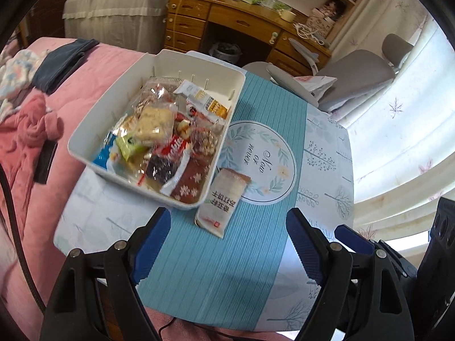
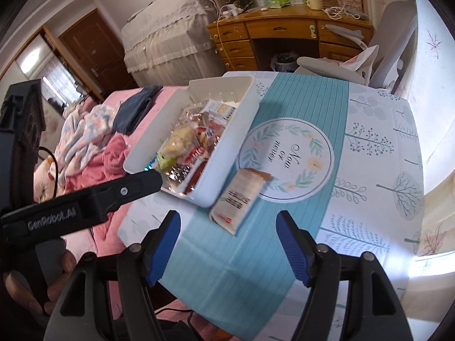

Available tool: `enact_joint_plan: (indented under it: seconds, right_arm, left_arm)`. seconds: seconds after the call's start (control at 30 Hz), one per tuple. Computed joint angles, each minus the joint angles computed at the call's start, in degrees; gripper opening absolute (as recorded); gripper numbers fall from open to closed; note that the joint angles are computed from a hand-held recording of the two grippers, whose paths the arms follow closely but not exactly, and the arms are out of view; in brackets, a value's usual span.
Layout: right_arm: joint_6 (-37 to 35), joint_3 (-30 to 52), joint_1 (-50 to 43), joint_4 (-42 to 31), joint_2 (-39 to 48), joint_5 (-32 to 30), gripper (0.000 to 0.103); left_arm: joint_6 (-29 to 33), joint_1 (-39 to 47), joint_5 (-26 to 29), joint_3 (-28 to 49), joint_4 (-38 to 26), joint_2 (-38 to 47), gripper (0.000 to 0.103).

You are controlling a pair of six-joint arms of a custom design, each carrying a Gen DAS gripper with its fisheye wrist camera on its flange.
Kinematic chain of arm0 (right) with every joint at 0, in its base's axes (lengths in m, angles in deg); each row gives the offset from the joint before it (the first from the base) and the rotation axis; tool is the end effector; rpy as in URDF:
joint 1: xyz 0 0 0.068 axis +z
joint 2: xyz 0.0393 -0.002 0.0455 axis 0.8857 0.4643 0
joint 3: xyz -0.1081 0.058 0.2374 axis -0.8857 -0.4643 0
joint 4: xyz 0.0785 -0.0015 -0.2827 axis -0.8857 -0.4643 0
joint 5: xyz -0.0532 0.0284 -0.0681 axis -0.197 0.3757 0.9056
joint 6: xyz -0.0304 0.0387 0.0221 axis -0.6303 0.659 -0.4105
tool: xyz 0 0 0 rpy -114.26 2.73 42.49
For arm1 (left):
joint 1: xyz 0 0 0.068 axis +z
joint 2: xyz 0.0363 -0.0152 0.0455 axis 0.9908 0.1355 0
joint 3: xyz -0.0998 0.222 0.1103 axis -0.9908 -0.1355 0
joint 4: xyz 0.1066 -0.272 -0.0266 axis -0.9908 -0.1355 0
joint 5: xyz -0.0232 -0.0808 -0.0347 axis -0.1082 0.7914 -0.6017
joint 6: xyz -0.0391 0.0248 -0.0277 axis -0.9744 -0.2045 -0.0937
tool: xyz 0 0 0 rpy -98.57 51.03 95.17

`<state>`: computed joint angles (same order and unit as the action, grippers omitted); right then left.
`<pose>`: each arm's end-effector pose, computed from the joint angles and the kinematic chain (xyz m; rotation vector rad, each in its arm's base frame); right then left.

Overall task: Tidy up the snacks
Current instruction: 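Move the left gripper toward the brown paper biscuit packet on the runner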

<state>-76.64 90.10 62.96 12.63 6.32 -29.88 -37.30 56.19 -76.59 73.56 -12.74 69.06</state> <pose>0.2868 0.0125 0.2752 0.1053 2.5881 0.4106 0.3372 -0.1693 0.2709 0.1084 2.6986 -0.4311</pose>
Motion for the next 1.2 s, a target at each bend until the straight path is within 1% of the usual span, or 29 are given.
enact_joint_plan:
  seconds: [0.13, 0.23, 0.33, 0.53, 0.63, 0.8, 0.93, 1.03, 1.2]
  right_arm:
    - [-3.9, -1.7, -2.3, -0.2, 0.4, -1.3, 0.071]
    - [-5.5, -2.6, -3.9, -0.3, 1.2, -2.6, 0.071]
    - [-6.5, -3.8, -5.1, 0.7, 1.9, -3.3, 0.071]
    - [-8.7, -5.9, -6.3, 2.8, 4.3, -2.4, 0.071]
    - [-10.1, -6.7, -7.1, 3.8, 6.0, -2.4, 0.071]
    - [-12.2, -8.1, -8.1, 5.9, 7.3, -1.4, 0.071]
    - [-14.2, -8.1, -9.3, 5.6, 9.0, -0.9, 0.07]
    - [-15.5, -7.7, -10.0, 4.8, 10.7, -0.3, 0.07]
    - [-16.3, -7.0, -10.6, 4.3, 12.7, 0.0, 0.07]
  left_arm:
    - [-2.7, -3.0, -4.1, -3.8, 1.7, -1.7, 0.084]
    - [-3.9, -4.5, -5.8, -6.1, 3.6, -1.8, 0.084]
    - [-4.2, -5.4, -6.2, -7.9, 6.1, -1.2, 0.084]
    - [-6.4, -6.0, -5.9, -12.4, 13.5, 0.9, 0.084]
    - [-7.1, -6.2, -5.9, -14.9, 18.4, 2.6, 0.084]
    - [-7.8, -7.1, -9.9, -16.7, 25.0, 7.0, 0.084]
    - [-7.7, -7.5, -12.4, -17.0, 29.7, 11.0, 0.084]
    - [-6.6, -8.1, -14.6, -16.0, 31.4, 13.9, 0.084]
    - [-6.4, -8.1, -14.5, -13.6, 32.1, 18.0, 0.084]
